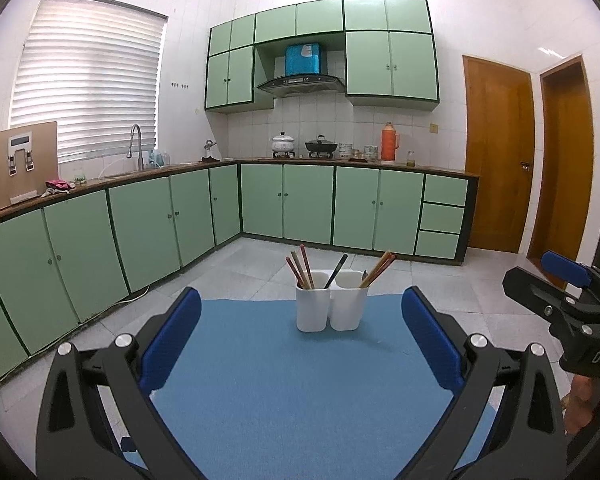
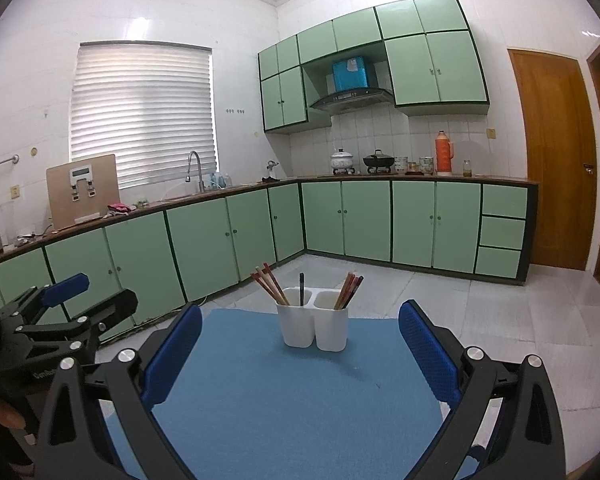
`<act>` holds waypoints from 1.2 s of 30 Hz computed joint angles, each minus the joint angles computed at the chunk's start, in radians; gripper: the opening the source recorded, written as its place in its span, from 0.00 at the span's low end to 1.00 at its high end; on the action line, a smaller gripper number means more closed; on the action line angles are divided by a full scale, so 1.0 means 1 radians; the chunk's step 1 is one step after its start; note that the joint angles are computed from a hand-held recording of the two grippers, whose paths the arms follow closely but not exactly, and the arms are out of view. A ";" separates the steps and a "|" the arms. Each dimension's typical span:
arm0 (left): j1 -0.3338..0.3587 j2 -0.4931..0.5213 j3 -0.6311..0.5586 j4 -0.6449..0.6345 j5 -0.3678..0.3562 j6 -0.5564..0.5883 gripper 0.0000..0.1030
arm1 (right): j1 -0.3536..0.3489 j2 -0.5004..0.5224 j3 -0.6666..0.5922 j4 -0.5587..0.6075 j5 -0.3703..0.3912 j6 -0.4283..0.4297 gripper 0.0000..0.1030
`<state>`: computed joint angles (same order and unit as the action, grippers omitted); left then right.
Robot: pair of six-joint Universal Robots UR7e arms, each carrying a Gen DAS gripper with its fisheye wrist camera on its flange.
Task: Organize utensils
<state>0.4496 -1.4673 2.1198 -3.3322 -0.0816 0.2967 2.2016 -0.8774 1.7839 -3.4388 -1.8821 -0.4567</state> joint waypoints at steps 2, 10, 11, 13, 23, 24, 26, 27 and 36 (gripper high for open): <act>-0.006 0.004 0.000 -0.033 0.002 0.027 0.95 | 0.001 -0.005 0.004 -0.002 0.001 -0.001 0.94; -0.028 0.018 -0.002 -0.149 0.010 0.122 0.95 | 0.006 -0.010 0.013 -0.016 0.009 -0.014 0.94; -0.031 0.022 -0.005 -0.175 0.011 0.147 0.95 | 0.007 -0.010 0.012 -0.016 0.010 -0.015 0.94; -0.035 0.022 -0.004 -0.194 0.011 0.162 0.95 | 0.008 -0.010 0.013 -0.018 0.010 -0.014 0.94; -0.051 0.038 -0.016 -0.284 0.019 0.245 0.95 | 0.007 -0.015 0.016 -0.017 0.016 -0.023 0.94; -0.051 0.042 -0.021 -0.299 0.019 0.261 0.95 | 0.007 -0.016 0.016 -0.016 0.016 -0.023 0.94; -0.052 0.043 -0.023 -0.307 0.021 0.270 0.95 | 0.008 -0.015 0.015 -0.016 0.017 -0.024 0.94; -0.052 0.043 -0.023 -0.307 0.021 0.270 0.95 | 0.008 -0.014 0.015 -0.018 0.017 -0.024 0.94; -0.052 0.042 -0.022 -0.309 0.020 0.273 0.95 | 0.011 -0.008 0.013 -0.015 0.013 -0.024 0.94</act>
